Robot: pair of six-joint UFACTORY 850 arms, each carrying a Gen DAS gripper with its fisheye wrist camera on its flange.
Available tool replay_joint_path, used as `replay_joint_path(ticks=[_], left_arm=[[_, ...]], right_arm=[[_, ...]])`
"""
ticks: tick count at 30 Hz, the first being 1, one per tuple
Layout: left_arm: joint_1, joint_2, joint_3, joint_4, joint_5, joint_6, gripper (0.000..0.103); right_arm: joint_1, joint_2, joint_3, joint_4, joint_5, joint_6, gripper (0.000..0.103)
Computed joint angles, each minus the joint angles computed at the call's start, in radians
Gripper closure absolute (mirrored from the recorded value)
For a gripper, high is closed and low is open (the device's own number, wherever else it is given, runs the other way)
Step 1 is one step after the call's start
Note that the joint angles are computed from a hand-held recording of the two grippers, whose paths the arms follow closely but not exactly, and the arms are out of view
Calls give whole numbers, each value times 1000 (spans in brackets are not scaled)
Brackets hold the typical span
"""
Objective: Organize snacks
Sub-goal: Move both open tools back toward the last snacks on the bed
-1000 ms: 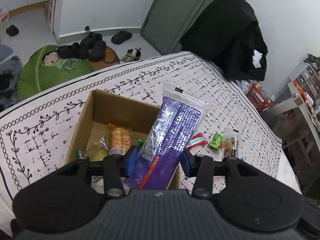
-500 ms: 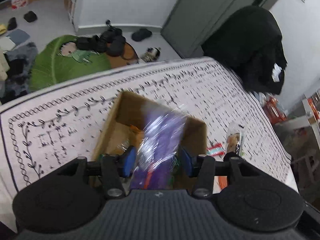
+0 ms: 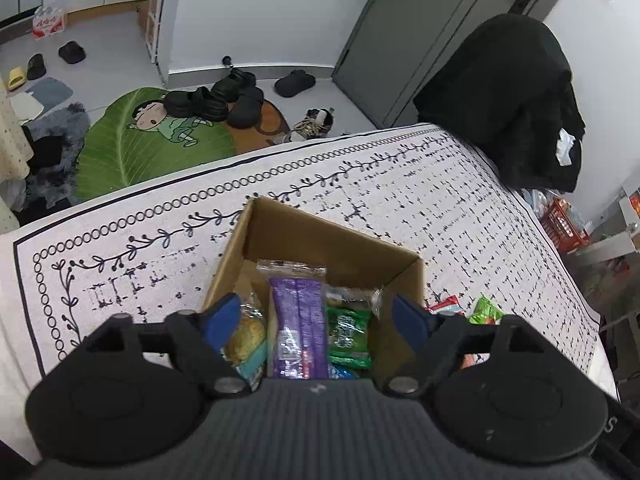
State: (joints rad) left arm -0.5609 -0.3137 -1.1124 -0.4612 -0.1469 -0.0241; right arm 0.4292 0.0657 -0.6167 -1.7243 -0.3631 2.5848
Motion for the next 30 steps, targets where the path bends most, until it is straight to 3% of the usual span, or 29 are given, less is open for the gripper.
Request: replay_joint_path(ticks=[2,9,17,22,25,28,30], left_arm=[[-10,-2,-6,115,-9,-110,15],[-47,6,-3,241,9,-188,11],[-82,10,-9,-37,19,129,10],[-109,-1,-21,22,20,71,10],[-131,-8,-32,171,23,-73,10],[-154,-9,-35,169,33,-61,10],[-165,-11,-37,47,37,57,10]], right_arm=[[-7,18,23,26,0,-16,52],[-28,84,95,88,-10,-63,46],[-65,143,160,68,-4,-41,42],[-97,169,195,37,2,-12,40],[-122,184,216,7,10,18,38],[-145,192,230,-22,9,36,33],[-159,198,241,-50,3,58,20]])
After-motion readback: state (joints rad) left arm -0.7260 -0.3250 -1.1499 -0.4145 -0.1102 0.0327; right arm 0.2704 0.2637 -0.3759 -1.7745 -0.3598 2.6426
